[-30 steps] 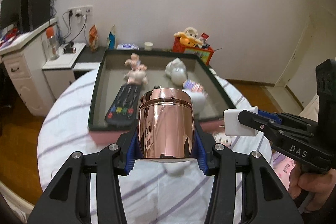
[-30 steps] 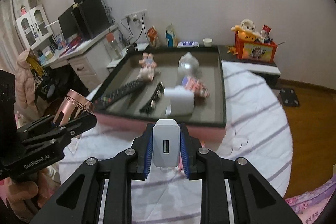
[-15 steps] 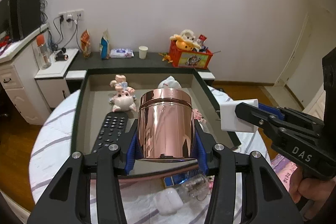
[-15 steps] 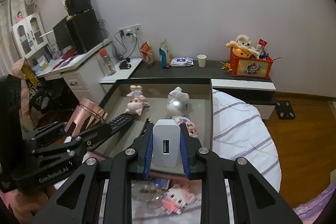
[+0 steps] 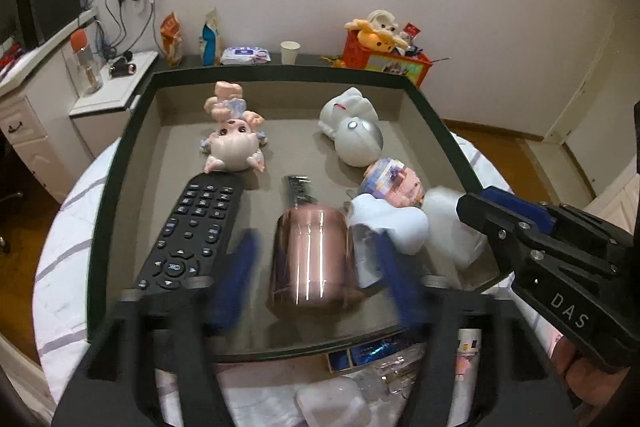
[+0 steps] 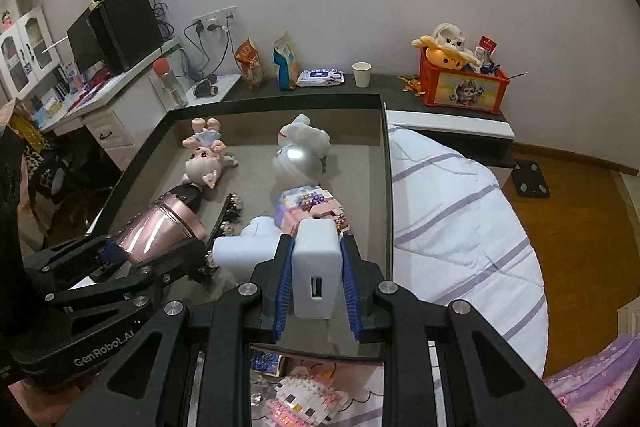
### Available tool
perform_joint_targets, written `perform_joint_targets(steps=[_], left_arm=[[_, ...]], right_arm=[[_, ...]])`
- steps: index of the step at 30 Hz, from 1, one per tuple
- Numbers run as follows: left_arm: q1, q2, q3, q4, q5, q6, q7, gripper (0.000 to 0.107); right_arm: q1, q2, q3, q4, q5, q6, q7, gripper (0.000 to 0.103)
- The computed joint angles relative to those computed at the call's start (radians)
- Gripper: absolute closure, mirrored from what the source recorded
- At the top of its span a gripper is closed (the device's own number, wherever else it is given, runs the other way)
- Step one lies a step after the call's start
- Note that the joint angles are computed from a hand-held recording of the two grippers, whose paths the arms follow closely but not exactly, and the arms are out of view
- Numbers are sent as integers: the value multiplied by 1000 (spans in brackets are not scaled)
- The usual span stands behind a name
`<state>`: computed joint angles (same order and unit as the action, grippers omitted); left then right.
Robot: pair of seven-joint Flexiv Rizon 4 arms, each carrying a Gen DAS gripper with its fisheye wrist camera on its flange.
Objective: Organize rigid objects
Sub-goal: 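Carry the copper cup and white charger into the tray box and release, then withdraw both tools from the tray box toward the remaining objects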
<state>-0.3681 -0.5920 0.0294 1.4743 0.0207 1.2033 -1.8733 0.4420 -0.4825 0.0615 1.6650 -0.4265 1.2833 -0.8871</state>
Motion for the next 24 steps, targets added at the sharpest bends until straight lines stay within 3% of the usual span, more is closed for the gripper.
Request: perform_joint_targets(steps=[2, 3, 5, 9, 13, 15, 24], left_arm=[[-32, 8, 50, -7, 37, -6, -53, 16], [-27, 18, 48, 4, 39, 2, -62, 11], [-21, 42, 51, 32, 42, 23, -88, 4], [-43, 95, 93, 72, 99, 39, -165, 4], [-69, 157, 140, 117, 187, 44, -265, 4], [-86, 197, 167, 144, 249, 38, -331, 4], [-43, 352, 143, 273, 415, 34, -482, 4]], right_arm=[[24, 10, -39, 13, -35, 0, 40, 46], [27, 15, -48, 19, -45, 6, 57, 41], [22, 23, -51, 27, -52, 21, 78, 21], [15, 44, -42, 43, -62, 42, 96, 19], [41, 74, -66, 71, -117, 71, 149, 0], [44, 86, -63, 79, -135, 82, 161, 0], [90, 167, -106, 151, -309, 138, 299, 0]])
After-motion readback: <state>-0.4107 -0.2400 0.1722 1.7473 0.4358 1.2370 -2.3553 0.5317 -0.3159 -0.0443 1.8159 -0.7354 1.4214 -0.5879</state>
